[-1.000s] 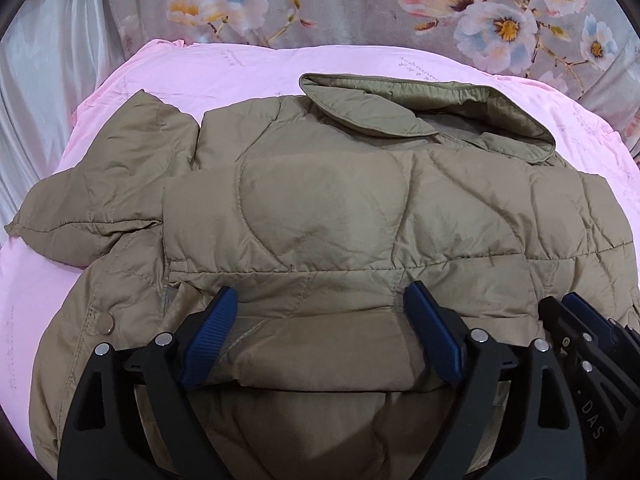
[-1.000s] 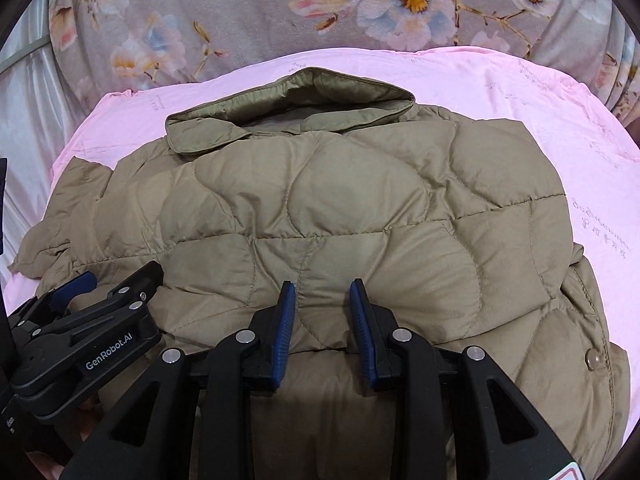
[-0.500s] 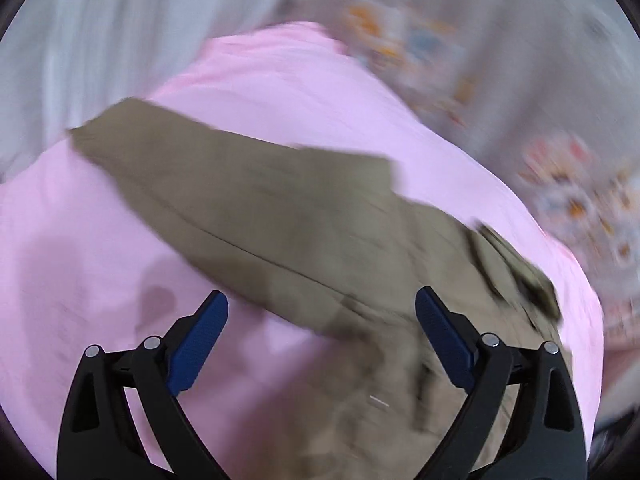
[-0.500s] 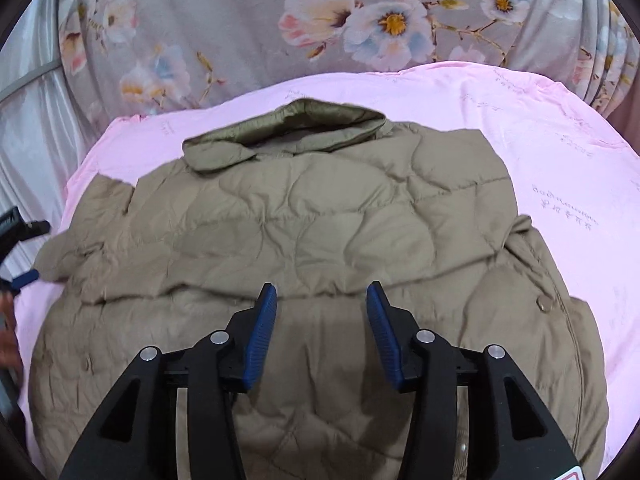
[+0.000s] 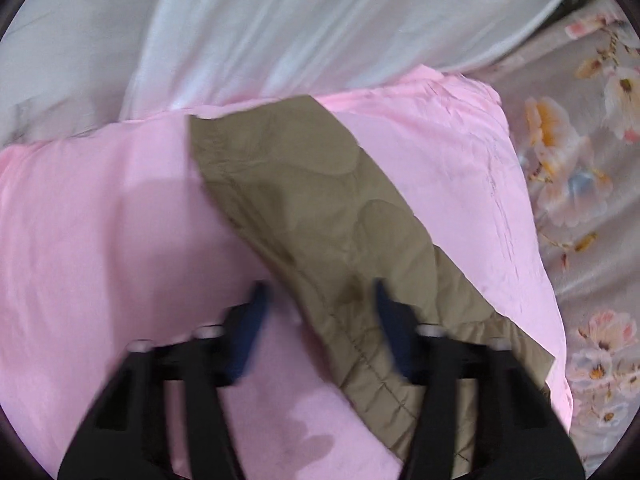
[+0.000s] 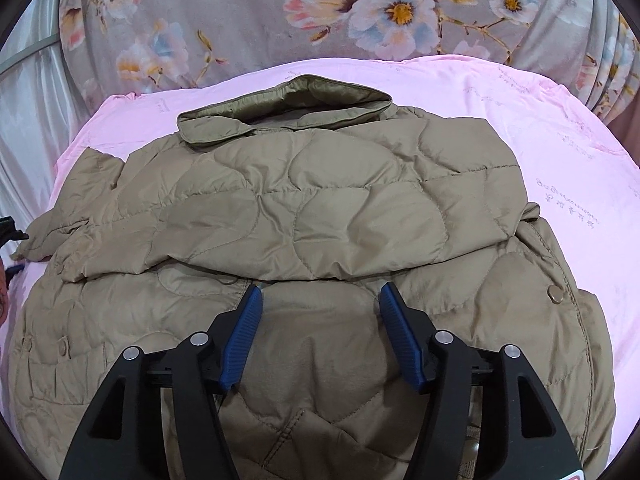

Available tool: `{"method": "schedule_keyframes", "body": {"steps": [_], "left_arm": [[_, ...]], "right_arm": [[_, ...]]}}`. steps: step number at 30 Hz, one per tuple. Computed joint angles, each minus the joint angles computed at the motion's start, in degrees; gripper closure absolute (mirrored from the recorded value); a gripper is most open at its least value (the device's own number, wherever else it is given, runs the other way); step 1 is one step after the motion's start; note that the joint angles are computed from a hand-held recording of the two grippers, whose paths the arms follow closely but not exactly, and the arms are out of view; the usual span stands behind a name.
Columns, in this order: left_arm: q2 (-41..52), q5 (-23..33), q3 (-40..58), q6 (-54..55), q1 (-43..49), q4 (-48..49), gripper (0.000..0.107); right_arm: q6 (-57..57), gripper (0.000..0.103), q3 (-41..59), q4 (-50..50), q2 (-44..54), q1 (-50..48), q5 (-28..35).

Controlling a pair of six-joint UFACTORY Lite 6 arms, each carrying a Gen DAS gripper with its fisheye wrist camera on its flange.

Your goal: Fold large clothes

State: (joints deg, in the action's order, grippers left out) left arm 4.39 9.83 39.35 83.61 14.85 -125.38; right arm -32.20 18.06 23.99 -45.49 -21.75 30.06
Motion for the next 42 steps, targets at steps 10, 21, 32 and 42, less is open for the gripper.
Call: {"method": "schedule_keyframes", "body": {"steps": [10,21,32,42], "left_arm": [[-17.82,-25.83,9.4,-1.31,-26.12,4.14,0.103],[5.84,-45.22,46.26,-0.97,-74.75,8.52,0.1],[8.15,-30.92,25.44,-40.95,-74.83,24.53,0.028],[-0.8,-19.58,6.22,-100.87,-52.63,76.88,0.029]], "right_arm": [[2.29,0.041,-0.01,-1.61,0.67,1.27,-0.98],[-6.09,0.04,-0.57,6.29,-2.47,-5.29,2.0],[-34.74,0.031,5.41,25.3,-0.94,-40.17,25.75],[-26.46,0.024,21.83,28.62,22.07,-29.31,19.07]]}}
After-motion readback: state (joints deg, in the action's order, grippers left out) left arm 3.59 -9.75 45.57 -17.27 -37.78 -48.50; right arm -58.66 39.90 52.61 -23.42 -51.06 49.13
